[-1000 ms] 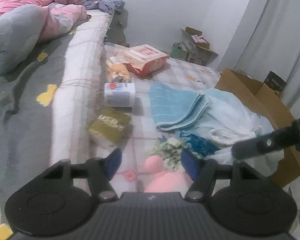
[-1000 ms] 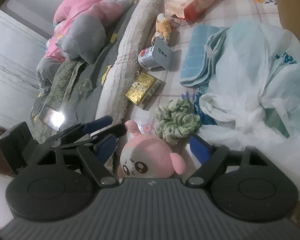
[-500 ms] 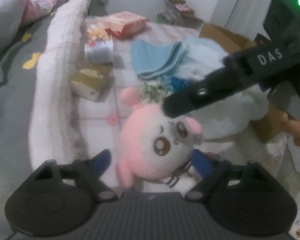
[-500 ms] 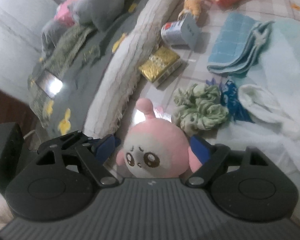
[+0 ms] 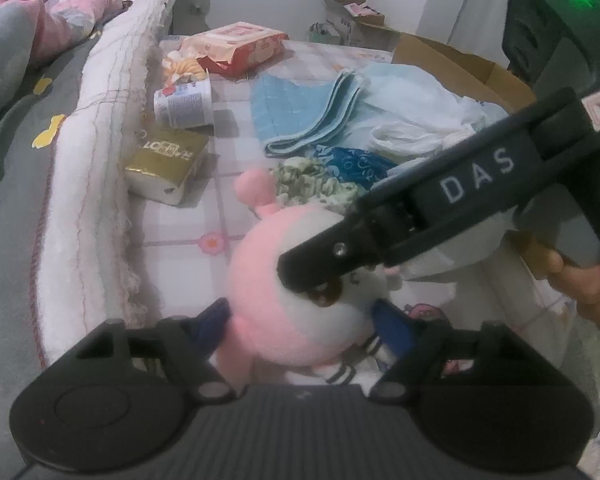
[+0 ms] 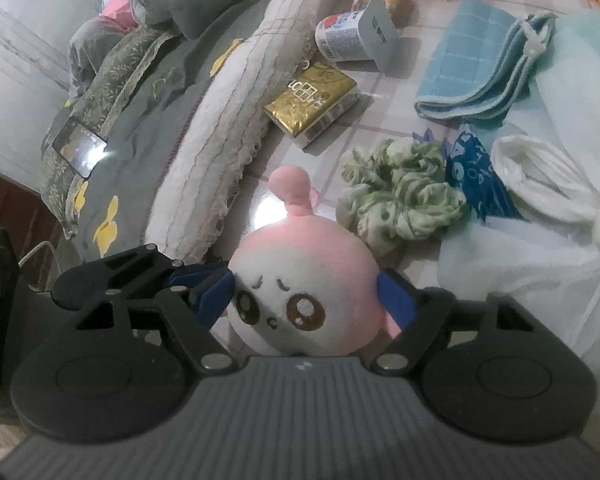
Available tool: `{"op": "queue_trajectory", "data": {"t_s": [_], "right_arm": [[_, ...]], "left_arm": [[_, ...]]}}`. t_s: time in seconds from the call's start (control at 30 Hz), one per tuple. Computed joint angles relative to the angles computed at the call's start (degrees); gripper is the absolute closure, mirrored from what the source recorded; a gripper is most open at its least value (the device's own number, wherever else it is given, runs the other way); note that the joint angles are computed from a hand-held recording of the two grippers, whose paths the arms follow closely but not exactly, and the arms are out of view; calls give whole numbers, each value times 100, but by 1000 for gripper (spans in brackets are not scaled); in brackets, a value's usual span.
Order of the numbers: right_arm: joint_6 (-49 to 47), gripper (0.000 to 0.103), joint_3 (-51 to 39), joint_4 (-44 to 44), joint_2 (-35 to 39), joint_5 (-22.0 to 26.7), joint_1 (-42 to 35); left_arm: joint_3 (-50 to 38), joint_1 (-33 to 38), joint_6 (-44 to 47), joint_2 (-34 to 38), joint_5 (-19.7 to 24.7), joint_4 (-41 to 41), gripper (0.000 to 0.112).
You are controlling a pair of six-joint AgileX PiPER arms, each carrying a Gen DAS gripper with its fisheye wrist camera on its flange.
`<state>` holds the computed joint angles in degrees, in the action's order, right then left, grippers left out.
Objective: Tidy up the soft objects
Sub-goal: 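Carry the pink plush doll with the right tool into the cardboard box, release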
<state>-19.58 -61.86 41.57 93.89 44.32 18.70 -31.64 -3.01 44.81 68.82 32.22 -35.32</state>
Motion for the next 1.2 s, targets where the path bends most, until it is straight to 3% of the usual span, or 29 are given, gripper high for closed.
{"op": "queue_trajectory", "data": {"t_s": [0.33, 0.57, 0.73, 0.87, 1.03, 1.2], "right_arm": [[-466, 27, 467, 519, -1069, -199, -262], [-1065, 28, 608, 808, -1968, 273, -1493], [-1737, 28, 505, 1111, -2228, 1092, -3220], [-2270, 28, 198, 1243, -1930, 1767, -4673], [-2565, 28, -569, 1054, -954, 2233, -5913], [-2539, 29, -1448, 632, 160, 2256, -6391]], "left_arm": [[-383, -707, -1848, -1005, 214, 1470, 34], [-1211, -2341, -3875, -760, -71, 3152, 34], [-2226, -3248, -4241, 268, -282, 3450, 34], [-3463, -3790, -4003, 1457, -136, 3195, 34], [-5486, -4239, -3711, 3241, 451, 2821, 33], [-7684, -4393, -3688, 4978, 1380, 2469, 33]]}}
